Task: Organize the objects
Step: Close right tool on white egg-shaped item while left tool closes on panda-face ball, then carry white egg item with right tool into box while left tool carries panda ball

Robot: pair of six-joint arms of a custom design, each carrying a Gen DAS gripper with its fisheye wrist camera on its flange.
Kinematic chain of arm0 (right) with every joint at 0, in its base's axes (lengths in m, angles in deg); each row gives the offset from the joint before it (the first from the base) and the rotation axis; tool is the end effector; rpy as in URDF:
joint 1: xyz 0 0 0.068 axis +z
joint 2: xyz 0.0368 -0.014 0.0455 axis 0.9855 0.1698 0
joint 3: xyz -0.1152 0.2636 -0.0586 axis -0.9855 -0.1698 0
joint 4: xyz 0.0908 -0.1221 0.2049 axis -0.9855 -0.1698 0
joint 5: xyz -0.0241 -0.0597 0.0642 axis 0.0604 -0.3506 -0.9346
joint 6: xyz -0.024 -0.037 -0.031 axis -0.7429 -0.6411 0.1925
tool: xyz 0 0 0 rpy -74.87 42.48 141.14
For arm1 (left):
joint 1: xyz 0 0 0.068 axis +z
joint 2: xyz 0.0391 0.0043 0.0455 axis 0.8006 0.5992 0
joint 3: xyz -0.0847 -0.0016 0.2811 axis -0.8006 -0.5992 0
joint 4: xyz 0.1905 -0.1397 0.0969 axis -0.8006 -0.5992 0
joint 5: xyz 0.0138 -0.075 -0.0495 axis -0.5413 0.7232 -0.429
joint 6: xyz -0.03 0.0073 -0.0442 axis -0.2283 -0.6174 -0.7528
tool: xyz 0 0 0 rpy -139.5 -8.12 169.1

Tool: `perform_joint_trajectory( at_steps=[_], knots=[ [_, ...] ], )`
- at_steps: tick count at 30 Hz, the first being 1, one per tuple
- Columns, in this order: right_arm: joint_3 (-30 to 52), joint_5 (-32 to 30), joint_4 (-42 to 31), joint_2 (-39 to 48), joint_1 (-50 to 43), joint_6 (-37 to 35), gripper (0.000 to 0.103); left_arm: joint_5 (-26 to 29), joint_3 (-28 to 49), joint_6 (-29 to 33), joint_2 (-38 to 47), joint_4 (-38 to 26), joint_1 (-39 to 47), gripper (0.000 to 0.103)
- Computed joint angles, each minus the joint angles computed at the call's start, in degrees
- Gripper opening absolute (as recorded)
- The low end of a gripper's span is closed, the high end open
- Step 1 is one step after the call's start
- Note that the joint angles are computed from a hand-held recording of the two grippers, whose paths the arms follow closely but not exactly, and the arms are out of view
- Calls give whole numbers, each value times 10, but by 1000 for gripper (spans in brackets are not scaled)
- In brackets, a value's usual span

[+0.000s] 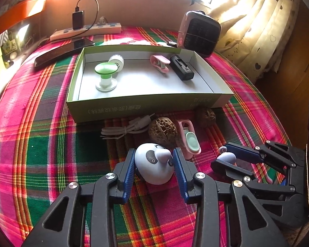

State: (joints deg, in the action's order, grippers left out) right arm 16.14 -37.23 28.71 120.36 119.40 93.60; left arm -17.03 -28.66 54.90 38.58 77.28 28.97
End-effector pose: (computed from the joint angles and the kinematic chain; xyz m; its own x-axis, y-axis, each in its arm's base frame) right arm 0.2698 0.2041 0.1146 -0.7670 -0.0312 -0.6409 -0.0738 0.9965 0.0399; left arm 0.3571 -0.1717 0.1051 -0.7252 0.3599 -0.5870 0.5672 0.7955 -0.2130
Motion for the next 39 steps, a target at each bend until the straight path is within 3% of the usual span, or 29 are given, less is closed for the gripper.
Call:
perform_joint_trajectory(
  at_steps=[7, 13, 39],
  knots=[
    [0, 2, -1, 0, 1, 1, 32, -9, -7, 7, -6, 6, -4, 33],
    [0, 0, -1, 0, 0, -1, 32, -6, -6, 10, -5, 3, -6, 26],
    [0, 3, -2, 0, 0, 1, 32, -17, -15, 11, -10, 12, -6, 25]
  ],
)
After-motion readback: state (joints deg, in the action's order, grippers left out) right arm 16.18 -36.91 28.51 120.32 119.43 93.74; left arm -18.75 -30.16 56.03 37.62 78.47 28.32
